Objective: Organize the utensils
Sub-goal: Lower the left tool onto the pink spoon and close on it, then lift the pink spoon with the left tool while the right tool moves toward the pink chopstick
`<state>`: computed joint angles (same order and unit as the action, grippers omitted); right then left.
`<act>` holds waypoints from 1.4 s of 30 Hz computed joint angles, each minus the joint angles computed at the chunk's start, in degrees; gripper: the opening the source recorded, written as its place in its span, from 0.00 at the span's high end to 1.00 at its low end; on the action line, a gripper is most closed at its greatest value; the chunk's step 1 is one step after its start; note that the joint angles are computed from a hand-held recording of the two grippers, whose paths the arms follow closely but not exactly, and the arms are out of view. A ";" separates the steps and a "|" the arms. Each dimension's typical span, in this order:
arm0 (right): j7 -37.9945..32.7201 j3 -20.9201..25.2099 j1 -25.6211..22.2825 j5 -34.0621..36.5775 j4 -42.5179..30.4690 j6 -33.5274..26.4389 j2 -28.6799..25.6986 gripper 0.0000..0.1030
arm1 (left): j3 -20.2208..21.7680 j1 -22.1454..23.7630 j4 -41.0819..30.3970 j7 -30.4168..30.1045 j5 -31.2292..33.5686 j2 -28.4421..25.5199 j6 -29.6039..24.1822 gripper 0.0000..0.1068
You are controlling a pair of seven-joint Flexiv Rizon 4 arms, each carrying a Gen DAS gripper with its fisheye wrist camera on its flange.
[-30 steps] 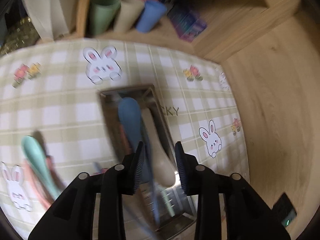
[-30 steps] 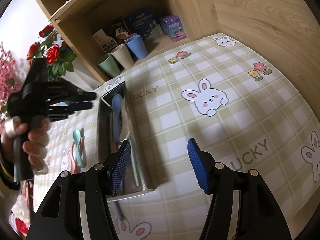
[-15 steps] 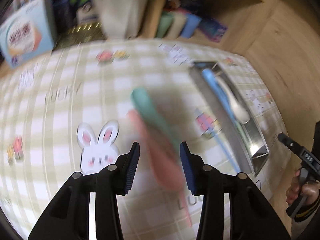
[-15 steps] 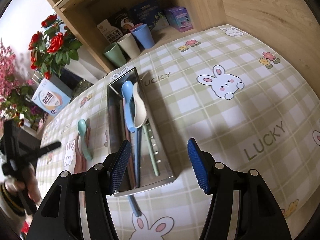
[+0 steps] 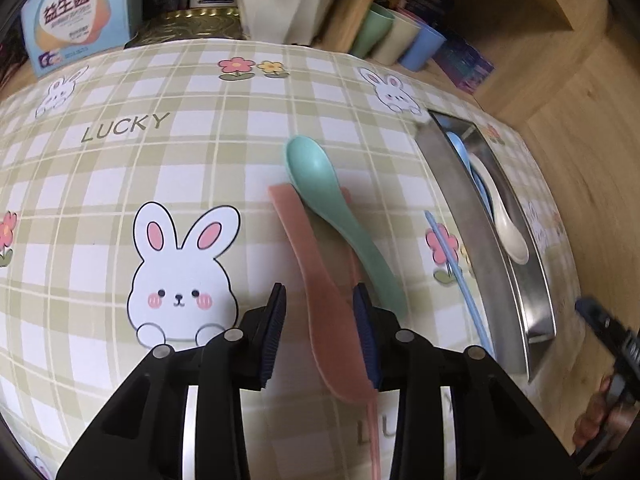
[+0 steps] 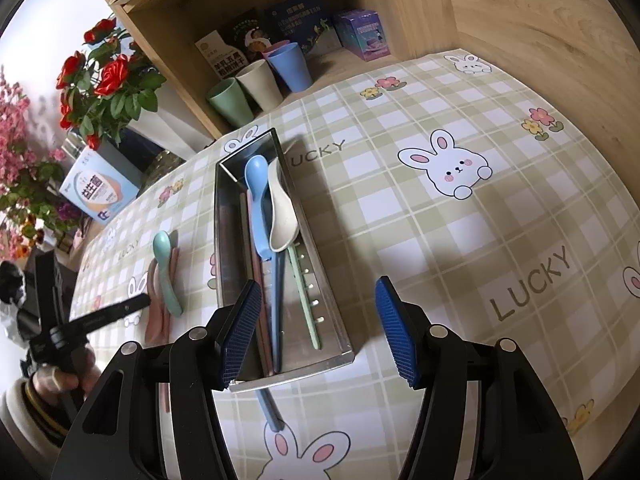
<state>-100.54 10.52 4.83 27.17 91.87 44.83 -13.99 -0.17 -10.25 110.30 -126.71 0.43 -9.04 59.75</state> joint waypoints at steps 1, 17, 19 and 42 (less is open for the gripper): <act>0.00 -0.03 0.01 -0.03 0.00 -0.04 -0.04 0.44 | -0.18 0.24 0.22 0.33 -1.02 -0.27 0.70 0.69; 0.82 0.07 0.19 -1.05 0.01 -0.65 -0.33 0.44 | 0.77 -0.47 -1.78 1.75 0.65 -2.55 0.22 0.94; 0.75 0.12 0.27 -0.95 0.07 -0.73 -0.17 0.44 | 0.98 -0.70 -1.41 1.03 1.63 -1.76 -0.57 0.94; -5.81 4.12 8.88 -0.17 2.94 -2.31 2.72 0.45 | -1.87 4.00 15.71 -10.01 14.12 19.06 -7.00 0.94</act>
